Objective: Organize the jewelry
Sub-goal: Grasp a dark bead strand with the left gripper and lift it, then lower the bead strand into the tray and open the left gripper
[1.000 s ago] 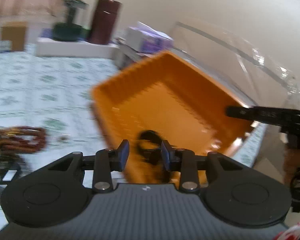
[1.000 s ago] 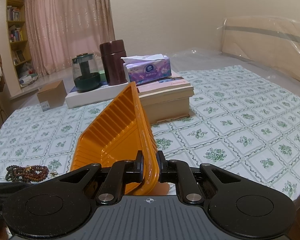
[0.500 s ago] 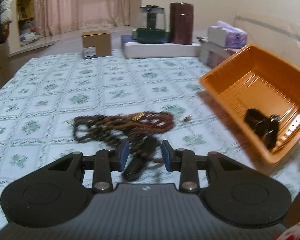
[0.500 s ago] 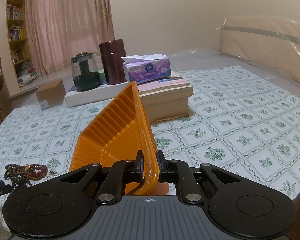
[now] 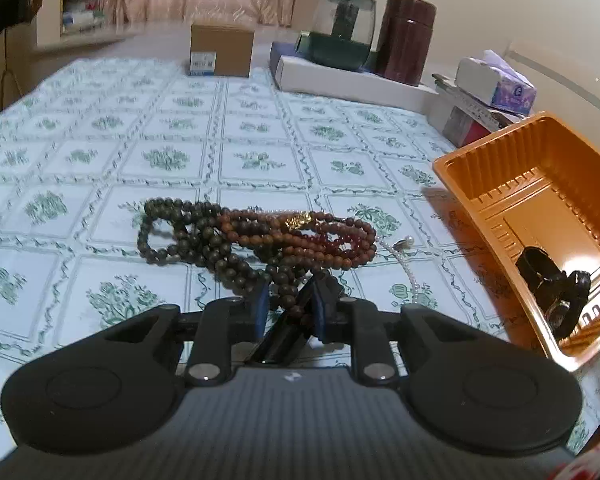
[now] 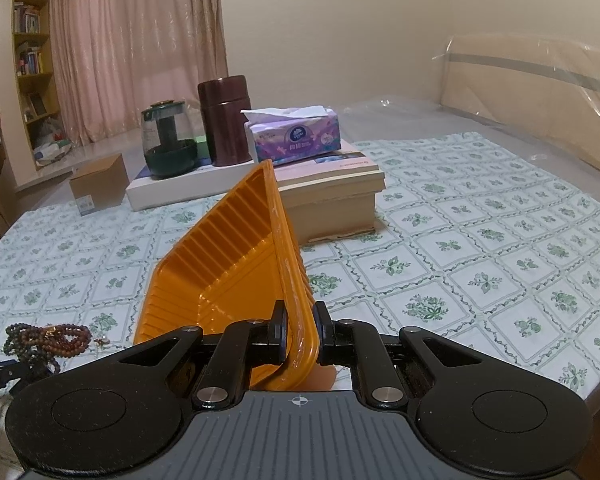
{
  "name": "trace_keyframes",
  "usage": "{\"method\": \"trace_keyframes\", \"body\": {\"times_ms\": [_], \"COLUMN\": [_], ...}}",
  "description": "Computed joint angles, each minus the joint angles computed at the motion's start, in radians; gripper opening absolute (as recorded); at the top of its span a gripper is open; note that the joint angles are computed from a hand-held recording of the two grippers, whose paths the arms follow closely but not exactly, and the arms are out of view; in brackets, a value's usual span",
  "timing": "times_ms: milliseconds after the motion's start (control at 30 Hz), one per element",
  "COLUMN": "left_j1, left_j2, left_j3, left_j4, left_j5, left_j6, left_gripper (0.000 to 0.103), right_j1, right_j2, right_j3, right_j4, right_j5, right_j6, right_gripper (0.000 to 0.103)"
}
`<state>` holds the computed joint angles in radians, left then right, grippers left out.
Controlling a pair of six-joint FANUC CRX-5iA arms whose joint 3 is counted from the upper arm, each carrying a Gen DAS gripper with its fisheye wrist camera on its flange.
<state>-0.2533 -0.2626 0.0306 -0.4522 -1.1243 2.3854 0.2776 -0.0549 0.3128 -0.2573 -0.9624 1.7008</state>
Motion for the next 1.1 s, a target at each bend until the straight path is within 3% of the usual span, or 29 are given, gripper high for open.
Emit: {"method": "trace_keyframes", "body": {"times_ms": [133, 367, 633, 1100], "left_j1": [0.029, 0.004, -0.026, -0.075], "left_j2": [-0.011, -0.014, 0.010, 0.144], "left_j3": [-0.019, -0.001, 0.061, 0.146], "left_j4": [0.038, 0.003, -0.004, 0.196], "left_j5": [0.039, 0.038, 0.097, 0.295], "left_j6": [0.003, 0.022, -0.008, -0.182], "left_gripper": [0.006, 0.006, 0.006, 0.006], "right_j1": [-0.002, -0.002, 0.000, 0.002], "right_j2": [0.001, 0.001, 0.000, -0.002], "right_j3": [0.000, 0.000, 0.001, 0.000], "right_j4": [-0.003, -0.003, -0.003, -0.002], "right_j5": [0.001, 0.001, 0.000, 0.001], "right_j6": [0.005, 0.005, 0.005, 0.002], "right_gripper": [0.012, 0.012, 0.012, 0.013]}}
